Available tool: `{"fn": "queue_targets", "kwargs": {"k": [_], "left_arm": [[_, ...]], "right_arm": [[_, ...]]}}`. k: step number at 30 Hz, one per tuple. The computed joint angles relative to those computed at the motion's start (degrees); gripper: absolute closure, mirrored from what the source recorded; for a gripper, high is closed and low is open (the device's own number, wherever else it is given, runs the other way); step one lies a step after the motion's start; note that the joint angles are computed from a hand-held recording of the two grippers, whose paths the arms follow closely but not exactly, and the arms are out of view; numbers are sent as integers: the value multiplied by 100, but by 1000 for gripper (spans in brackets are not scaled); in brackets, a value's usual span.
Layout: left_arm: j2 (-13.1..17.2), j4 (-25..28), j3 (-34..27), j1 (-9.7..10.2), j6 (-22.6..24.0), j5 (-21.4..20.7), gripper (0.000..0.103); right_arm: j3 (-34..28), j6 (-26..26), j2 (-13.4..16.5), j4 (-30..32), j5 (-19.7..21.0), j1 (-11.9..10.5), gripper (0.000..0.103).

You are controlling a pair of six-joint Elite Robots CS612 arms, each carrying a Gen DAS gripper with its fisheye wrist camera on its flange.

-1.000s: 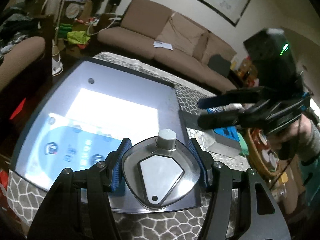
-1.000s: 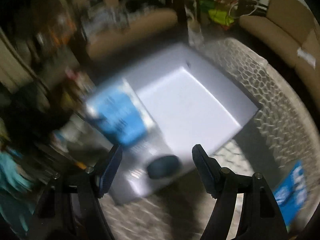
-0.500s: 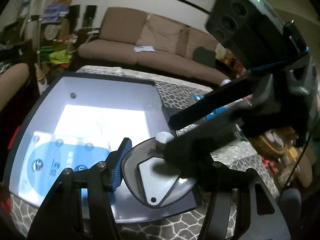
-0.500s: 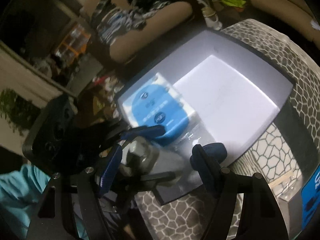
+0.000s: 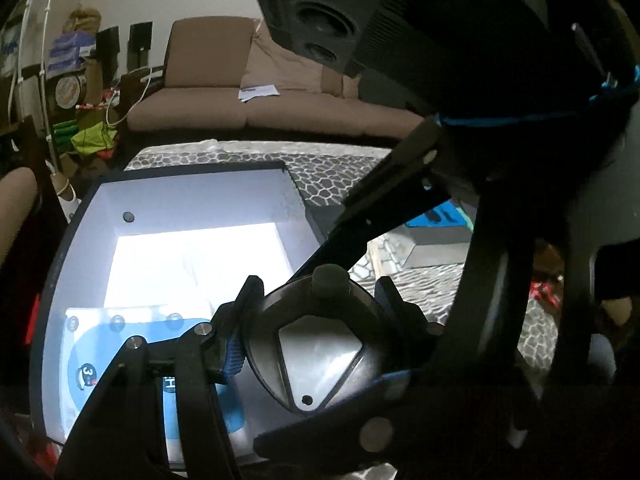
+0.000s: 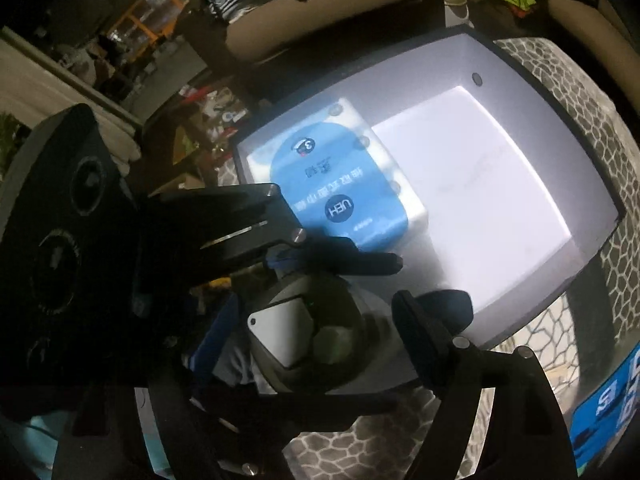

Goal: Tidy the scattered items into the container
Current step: 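Lower the silver bottle into the container beside the tin and open the left gripper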

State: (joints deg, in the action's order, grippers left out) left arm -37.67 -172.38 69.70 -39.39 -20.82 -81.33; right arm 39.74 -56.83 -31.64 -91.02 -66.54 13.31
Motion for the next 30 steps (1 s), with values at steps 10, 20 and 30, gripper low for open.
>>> {"fn": "queue_targets", "kwargs": {"k": [10,20,30], "left_arm": [[83,346,-126,85,-27,-81,41],[-1,331,161,182,-322,-543,32],[-401,-493,1009,231,-894,-850,24]], "right_arm": [[-305,336,229,214,223,-35,44],[-481,737,448,272,444,-58,46],[-118,739,399,-217,-38,53,46]]}}
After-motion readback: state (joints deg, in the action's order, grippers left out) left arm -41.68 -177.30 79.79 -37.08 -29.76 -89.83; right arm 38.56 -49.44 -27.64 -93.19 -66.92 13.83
